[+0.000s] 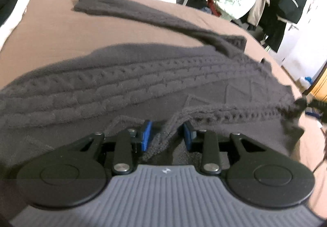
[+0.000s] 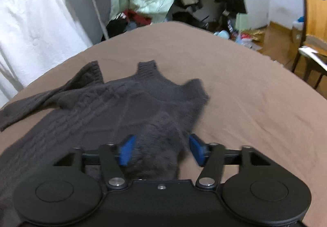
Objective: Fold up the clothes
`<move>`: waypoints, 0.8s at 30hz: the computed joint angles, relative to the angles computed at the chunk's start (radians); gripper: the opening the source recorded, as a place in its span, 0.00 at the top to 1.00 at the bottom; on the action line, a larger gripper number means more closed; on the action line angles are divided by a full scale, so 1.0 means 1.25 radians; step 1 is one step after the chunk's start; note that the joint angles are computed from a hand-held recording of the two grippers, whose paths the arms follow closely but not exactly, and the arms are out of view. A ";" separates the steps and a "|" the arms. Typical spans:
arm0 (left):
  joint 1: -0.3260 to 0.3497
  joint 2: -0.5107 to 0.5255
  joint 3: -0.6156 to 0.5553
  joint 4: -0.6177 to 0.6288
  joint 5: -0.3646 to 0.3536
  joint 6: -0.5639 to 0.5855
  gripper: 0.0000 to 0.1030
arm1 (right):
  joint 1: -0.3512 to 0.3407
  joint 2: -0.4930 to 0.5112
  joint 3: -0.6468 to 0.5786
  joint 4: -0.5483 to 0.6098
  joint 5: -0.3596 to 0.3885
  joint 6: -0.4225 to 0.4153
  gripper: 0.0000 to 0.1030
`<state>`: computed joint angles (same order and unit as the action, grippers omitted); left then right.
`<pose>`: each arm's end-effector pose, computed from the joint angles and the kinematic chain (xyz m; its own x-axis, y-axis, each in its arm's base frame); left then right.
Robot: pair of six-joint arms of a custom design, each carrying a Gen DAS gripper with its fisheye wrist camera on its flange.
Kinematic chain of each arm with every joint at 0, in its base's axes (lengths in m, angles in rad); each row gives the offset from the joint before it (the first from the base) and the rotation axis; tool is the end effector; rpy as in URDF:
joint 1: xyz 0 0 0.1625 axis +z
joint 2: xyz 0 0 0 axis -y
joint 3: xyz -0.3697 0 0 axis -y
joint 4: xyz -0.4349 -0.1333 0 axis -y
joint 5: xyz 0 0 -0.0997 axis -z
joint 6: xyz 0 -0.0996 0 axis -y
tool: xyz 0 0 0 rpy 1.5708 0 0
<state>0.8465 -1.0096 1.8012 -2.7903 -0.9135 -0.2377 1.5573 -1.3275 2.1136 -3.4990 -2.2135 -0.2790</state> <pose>-0.2692 -0.5973 0.1357 -0.8815 0.1648 -0.4426 0.4067 0.7411 -0.5342 0.0667 -0.5113 0.2711 -0.7639 0.4199 0.4900 -0.2130 0.5527 -0.8057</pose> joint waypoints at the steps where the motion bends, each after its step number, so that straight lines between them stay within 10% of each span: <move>1: -0.009 -0.003 0.003 -0.002 0.023 0.007 0.62 | -0.008 -0.028 0.036 -0.017 0.022 -0.005 0.36; 5: -0.034 -0.024 0.016 0.004 0.106 0.022 0.54 | -0.044 -0.147 0.170 -0.025 0.121 -0.080 0.36; 10: -0.014 -0.132 0.071 0.025 -0.067 -0.060 0.46 | -0.016 -0.224 0.238 0.111 0.165 -0.194 0.36; 18: 0.011 -0.125 0.026 0.314 -0.068 -0.200 0.29 | 0.033 0.012 0.134 -0.056 -0.022 -0.325 0.36; 24: 0.024 -0.102 0.014 0.332 -0.113 -0.227 0.19 | 0.024 0.022 0.132 -0.152 0.005 -0.298 0.36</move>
<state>0.8768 -1.1372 1.8184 -2.3755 -1.0551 -0.5216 1.5877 -1.2997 2.2785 -3.6891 -2.2069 -0.6519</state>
